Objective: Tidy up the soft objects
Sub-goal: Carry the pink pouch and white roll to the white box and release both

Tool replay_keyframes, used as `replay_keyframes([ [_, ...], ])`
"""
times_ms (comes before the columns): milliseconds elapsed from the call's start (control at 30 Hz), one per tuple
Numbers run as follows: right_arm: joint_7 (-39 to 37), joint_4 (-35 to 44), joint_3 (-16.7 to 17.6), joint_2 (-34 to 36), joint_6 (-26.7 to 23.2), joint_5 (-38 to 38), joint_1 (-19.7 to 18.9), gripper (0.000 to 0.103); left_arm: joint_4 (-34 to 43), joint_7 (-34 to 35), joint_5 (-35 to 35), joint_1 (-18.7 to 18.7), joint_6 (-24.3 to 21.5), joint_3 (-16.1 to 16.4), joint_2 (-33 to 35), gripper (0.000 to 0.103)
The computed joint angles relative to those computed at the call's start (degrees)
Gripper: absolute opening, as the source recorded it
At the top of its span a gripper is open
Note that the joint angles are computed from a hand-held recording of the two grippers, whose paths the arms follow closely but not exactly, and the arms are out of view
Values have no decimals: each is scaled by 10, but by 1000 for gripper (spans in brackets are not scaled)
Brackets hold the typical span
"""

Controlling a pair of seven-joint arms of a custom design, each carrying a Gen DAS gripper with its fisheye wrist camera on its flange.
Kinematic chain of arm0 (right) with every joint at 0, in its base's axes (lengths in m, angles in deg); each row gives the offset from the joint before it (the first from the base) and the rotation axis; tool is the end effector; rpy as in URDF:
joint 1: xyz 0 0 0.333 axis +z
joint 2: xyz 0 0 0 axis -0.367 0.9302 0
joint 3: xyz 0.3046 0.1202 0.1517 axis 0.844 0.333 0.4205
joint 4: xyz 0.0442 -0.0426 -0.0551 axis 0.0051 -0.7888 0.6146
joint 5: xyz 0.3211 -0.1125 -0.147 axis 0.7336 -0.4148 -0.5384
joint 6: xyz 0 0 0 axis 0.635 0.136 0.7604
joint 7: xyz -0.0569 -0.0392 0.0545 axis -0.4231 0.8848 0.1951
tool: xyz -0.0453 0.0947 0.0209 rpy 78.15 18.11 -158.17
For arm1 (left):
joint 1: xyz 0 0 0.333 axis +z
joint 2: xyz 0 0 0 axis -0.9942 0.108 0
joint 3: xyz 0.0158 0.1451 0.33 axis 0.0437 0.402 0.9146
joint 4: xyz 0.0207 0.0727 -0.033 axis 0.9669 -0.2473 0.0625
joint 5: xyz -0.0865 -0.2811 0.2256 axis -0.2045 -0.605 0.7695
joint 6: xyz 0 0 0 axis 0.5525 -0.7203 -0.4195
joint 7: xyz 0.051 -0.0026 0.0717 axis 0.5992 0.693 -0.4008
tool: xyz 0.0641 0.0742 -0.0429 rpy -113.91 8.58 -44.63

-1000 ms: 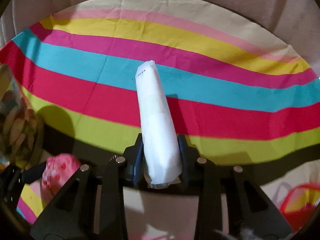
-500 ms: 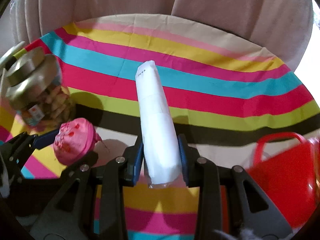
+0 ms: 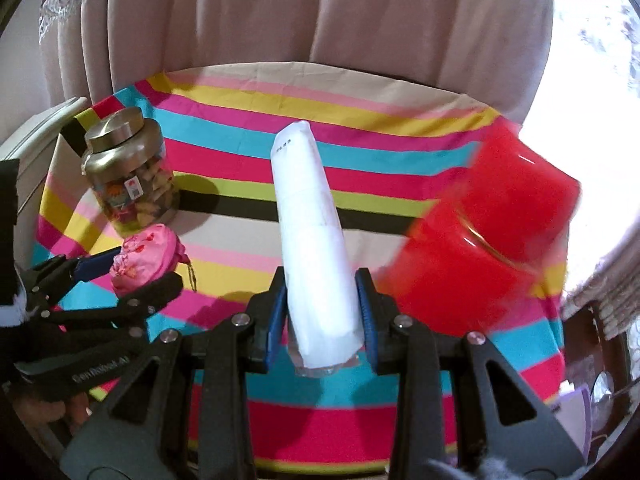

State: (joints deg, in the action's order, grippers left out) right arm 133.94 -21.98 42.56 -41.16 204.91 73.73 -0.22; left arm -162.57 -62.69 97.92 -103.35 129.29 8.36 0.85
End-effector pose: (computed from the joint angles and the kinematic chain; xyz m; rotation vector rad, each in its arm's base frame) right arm 0.6652 0.2530 0.4992 -2.1220 1.2115 -0.6187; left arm 0.6408 -0.2734 0.4444 -2.0332 1.5083 -0.8489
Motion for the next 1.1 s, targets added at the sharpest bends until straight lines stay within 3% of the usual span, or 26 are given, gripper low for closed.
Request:
replay_keyframes([
  [433, -68, -216, 12, -150, 50, 57, -84, 37, -4, -50, 53, -57, -3, -28, -23, 75],
  [600, -81, -271, -6, -191, 55, 71, -116, 37, 20, -33, 44, -72, 2, -42, -9, 75],
  [700, -55, -300, -24, -212, 69, 40, -130, 37, 40, -20, 33, -85, 4, -45, 2, 75],
  [967, -15, -342, -42, -236, 82, 3, -184, 37, 135, 98, -60, -117, -3, -77, 67, 75],
  [1100, 64, -347, -53, -236, 93, -83, -210, 37, 198, 173, -116, -134, -23, -89, 107, 75],
])
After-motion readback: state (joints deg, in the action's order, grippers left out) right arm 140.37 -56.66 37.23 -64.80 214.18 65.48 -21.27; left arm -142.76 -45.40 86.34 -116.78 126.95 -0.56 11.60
